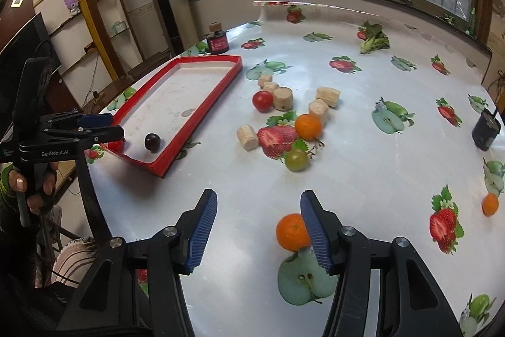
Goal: Organize fruits
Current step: 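Lower the red tomato into the tray and open the left tool, then grasp the beige cork cylinder with the left tool while the right tool grasps the orange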
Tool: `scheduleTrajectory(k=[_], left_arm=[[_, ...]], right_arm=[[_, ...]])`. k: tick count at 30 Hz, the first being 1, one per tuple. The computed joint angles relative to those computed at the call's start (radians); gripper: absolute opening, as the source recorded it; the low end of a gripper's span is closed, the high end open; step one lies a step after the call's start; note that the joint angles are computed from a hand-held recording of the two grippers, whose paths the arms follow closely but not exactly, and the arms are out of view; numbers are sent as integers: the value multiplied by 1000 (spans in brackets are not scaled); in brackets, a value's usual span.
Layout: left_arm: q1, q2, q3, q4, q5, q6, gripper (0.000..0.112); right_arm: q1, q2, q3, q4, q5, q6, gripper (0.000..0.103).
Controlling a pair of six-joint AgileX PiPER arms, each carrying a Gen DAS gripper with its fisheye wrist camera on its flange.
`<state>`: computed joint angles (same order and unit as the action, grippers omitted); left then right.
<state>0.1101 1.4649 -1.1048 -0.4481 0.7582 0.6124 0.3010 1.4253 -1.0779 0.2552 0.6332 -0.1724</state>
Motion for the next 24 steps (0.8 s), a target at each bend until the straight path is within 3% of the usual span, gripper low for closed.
scheduleTrajectory(k=[12,24], left_arm=[[-160,-21,-6,20,-16,-81,59],[-269,45,-64,63,-36,-160,59]], right_arm=[[-65,-113,87,17,-4,-27,57],[-91,-118,108,38,-5,-59,60]])
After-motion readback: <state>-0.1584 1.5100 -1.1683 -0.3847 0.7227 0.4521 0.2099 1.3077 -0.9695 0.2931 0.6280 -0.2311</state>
